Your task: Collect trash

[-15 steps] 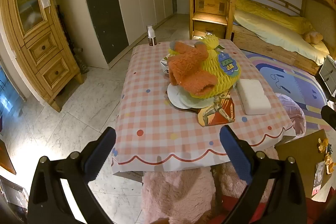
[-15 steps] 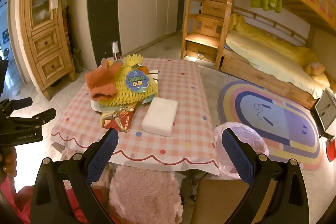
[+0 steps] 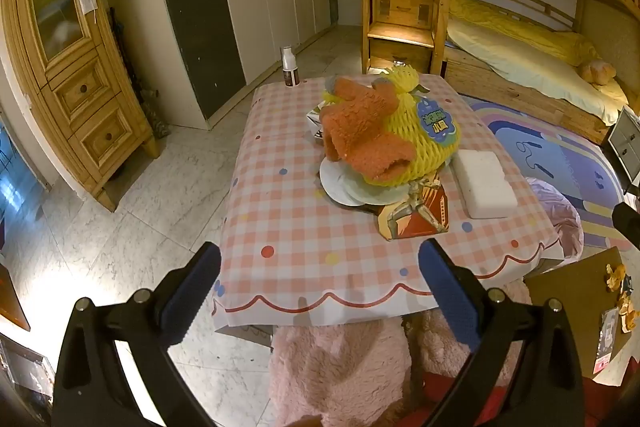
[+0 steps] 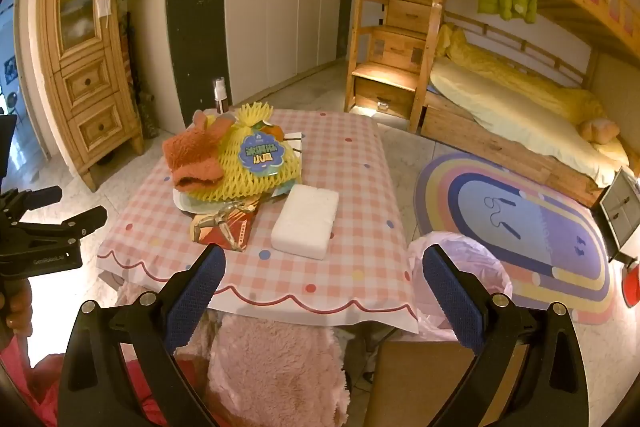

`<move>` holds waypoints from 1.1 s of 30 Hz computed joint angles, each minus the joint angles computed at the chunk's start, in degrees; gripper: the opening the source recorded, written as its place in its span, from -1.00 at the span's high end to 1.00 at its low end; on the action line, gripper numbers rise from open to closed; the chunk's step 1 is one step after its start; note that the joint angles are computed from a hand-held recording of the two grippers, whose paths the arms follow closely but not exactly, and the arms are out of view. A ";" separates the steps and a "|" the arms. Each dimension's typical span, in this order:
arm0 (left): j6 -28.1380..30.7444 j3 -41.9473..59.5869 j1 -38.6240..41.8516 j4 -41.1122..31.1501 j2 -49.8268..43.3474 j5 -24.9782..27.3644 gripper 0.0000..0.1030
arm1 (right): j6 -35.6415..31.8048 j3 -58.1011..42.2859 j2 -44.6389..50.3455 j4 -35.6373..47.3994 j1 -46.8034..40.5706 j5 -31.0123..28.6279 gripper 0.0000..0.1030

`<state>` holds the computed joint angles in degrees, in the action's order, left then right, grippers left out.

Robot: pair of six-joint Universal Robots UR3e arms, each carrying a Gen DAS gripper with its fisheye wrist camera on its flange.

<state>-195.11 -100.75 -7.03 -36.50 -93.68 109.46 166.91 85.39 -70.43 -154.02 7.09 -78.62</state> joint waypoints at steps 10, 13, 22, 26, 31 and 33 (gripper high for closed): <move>0.04 -0.07 0.23 0.04 -0.12 -0.15 -0.87 | 0.00 0.11 -0.11 0.01 -0.05 0.16 -0.90; 0.06 0.04 0.10 -0.07 -0.09 -0.05 -0.87 | 0.03 0.12 -0.17 0.05 -0.04 0.14 -0.90; 0.13 -0.11 0.30 0.06 -0.06 -0.27 -0.87 | 0.06 -0.01 -0.26 0.23 0.02 0.13 -0.90; 0.07 -0.10 0.23 0.11 -0.11 -0.14 -0.87 | 0.05 -0.09 -0.27 0.29 0.05 0.17 -0.90; 0.11 -0.11 0.24 0.13 -0.11 -0.15 -0.87 | 0.10 -0.23 -0.26 0.40 0.07 0.13 -0.90; 0.08 -0.12 0.24 0.16 -0.13 -0.09 -0.87 | 0.13 -0.31 -0.23 0.40 0.08 0.06 -0.90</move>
